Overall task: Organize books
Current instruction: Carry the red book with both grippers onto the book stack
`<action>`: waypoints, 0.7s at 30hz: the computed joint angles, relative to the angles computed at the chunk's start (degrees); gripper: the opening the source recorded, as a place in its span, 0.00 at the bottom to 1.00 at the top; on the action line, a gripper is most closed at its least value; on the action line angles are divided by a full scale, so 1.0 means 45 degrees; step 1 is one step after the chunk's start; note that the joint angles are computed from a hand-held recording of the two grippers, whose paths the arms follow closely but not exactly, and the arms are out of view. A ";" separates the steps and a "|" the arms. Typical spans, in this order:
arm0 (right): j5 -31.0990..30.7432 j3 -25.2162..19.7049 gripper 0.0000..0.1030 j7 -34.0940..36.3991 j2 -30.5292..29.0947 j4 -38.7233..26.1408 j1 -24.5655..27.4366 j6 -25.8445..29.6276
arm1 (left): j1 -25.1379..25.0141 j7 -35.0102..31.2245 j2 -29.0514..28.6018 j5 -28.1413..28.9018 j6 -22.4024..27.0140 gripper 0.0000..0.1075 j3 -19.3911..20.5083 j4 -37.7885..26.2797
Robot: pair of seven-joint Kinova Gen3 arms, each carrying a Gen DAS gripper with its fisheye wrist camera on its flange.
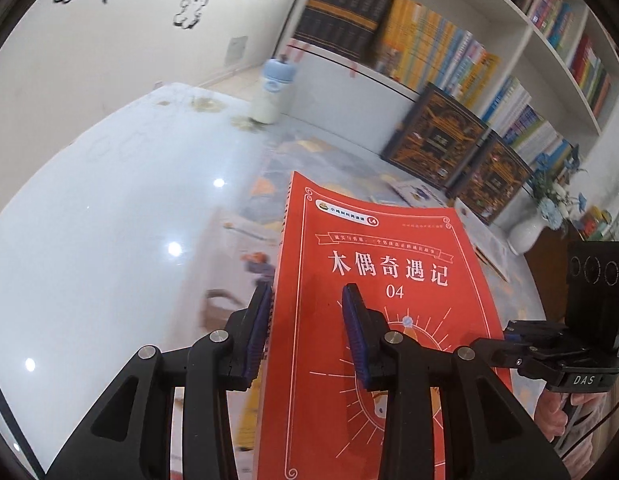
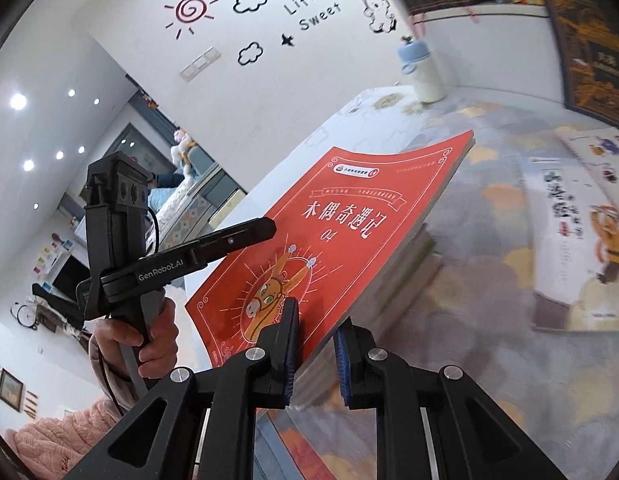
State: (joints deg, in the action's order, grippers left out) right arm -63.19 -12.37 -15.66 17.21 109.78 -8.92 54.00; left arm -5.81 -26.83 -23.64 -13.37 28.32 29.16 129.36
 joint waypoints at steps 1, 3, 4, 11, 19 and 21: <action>0.0024 -0.0067 0.15 -0.0071 0.0101 -0.0048 -0.0169 -0.0127 | 0.0138 -0.0129 -0.0081 0.0056 0.0006 0.29 -0.0261 0.0109; 0.0055 -0.0186 0.15 -0.0185 0.0247 -0.0092 -0.0398 -0.0336 | 0.0329 -0.0425 -0.0256 0.0127 0.0087 0.30 -0.0646 0.0314; 0.0091 -0.0246 0.16 -0.0240 0.0356 -0.0129 -0.0503 -0.0432 | 0.0373 -0.0540 -0.0335 0.0168 0.0119 0.30 -0.0761 0.0414; 0.0337 -0.0717 0.16 -0.0621 0.0499 0.0197 -0.1348 -0.2179 | 0.0135 -0.0911 -0.0378 0.0644 -0.0676 0.31 -0.1170 0.1371; 0.0794 -0.1291 0.19 -0.0903 0.0490 0.0552 -0.1744 -0.3824 | 0.0509 -0.1793 -0.0388 0.1530 -0.1633 0.31 -0.2038 0.2196; 0.0830 -0.1411 0.19 -0.0979 0.0563 0.0613 -0.1737 -0.4072 | 0.0314 -0.1912 -0.0432 0.1628 -0.1691 0.31 -0.1878 0.2230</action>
